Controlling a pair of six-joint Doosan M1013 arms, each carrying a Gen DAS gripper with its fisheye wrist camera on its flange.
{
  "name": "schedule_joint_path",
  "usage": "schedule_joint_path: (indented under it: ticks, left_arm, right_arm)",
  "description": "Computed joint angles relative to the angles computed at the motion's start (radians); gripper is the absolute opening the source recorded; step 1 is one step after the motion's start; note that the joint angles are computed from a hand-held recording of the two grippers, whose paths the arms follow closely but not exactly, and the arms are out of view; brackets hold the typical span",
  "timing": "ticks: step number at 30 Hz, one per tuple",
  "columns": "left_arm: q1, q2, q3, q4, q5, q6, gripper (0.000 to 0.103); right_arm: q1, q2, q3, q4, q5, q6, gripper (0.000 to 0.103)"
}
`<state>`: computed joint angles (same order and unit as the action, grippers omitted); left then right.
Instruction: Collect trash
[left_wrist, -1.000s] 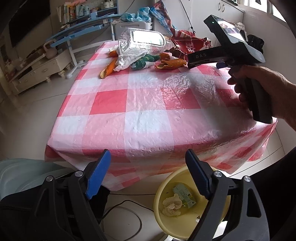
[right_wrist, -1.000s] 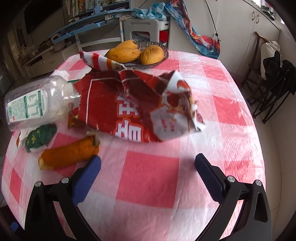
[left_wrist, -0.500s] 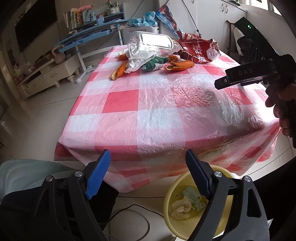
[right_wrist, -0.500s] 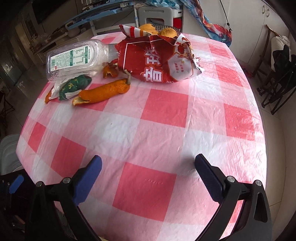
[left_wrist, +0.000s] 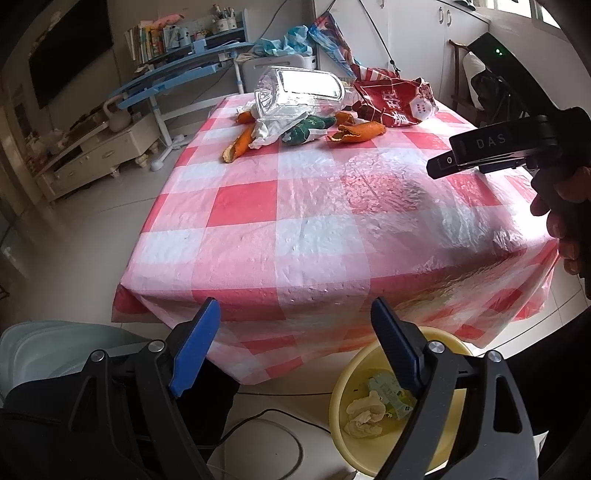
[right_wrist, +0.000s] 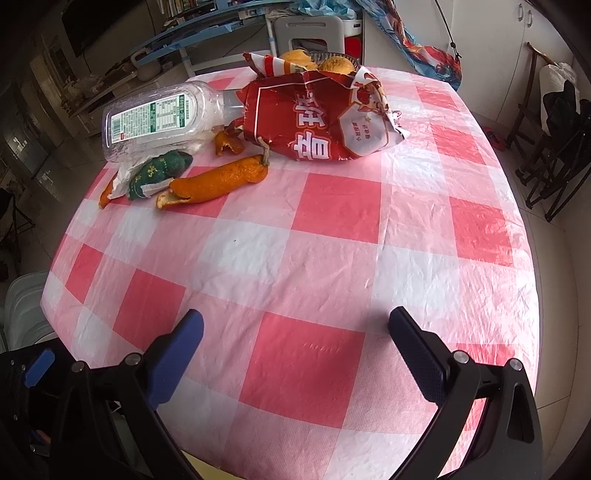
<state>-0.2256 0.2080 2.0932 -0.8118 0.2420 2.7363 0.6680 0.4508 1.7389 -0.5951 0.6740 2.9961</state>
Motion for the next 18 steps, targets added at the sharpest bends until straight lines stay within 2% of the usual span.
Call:
schedule_joint_path:
  ticks: [18]
  left_arm:
    - [-0.003,0.002,0.0,0.035,0.006,-0.028,0.081]
  right_arm:
    - [0.008,0.008,-0.006,-0.018,0.025,0.004,0.097]
